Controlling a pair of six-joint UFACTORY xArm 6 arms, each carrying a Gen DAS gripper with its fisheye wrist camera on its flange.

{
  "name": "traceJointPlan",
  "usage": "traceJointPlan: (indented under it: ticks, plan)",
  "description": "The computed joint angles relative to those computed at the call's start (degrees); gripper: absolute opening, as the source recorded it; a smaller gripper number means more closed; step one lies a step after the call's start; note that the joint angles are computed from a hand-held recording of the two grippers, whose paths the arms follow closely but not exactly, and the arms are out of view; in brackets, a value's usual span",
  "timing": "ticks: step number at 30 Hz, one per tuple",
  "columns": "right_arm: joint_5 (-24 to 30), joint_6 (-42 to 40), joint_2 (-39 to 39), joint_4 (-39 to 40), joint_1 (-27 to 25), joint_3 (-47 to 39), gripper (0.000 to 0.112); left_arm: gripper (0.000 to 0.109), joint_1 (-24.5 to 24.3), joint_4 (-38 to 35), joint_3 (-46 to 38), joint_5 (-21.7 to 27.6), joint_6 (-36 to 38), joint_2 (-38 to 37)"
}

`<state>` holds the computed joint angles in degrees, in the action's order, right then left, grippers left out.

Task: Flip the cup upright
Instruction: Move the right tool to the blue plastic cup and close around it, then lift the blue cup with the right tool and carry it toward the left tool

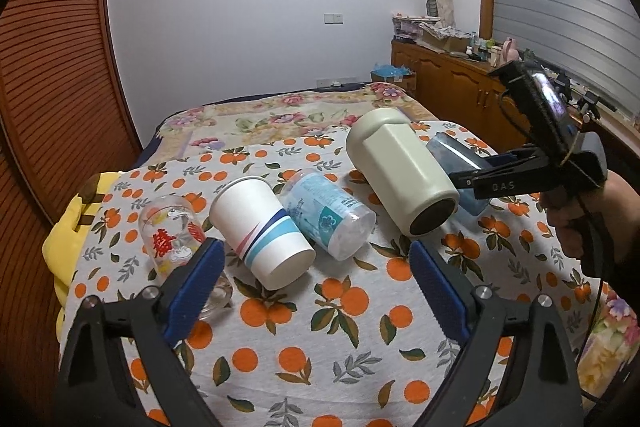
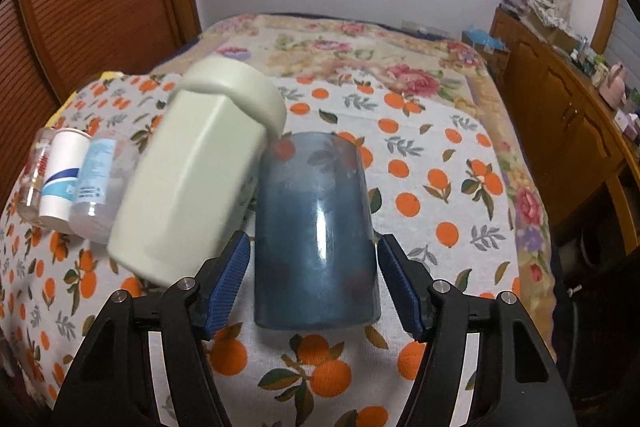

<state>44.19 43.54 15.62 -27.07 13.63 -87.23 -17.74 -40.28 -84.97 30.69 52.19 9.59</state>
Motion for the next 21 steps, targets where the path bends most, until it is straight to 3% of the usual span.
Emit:
traceJointPlan:
  ticks: [9, 21]
  plan:
    - [0.79, -0.36, -0.91, 0.51, 0.35, 0.68, 0.066, 0.094, 0.36, 0.92, 0.00, 0.08, -0.75, -0.06]
    - [-3.08, 5.01, -11.78, -2.82, 2.63, 12.88, 0.066, 0.094, 0.87, -0.81, 2.34, 0.25, 0.53, -2.45]
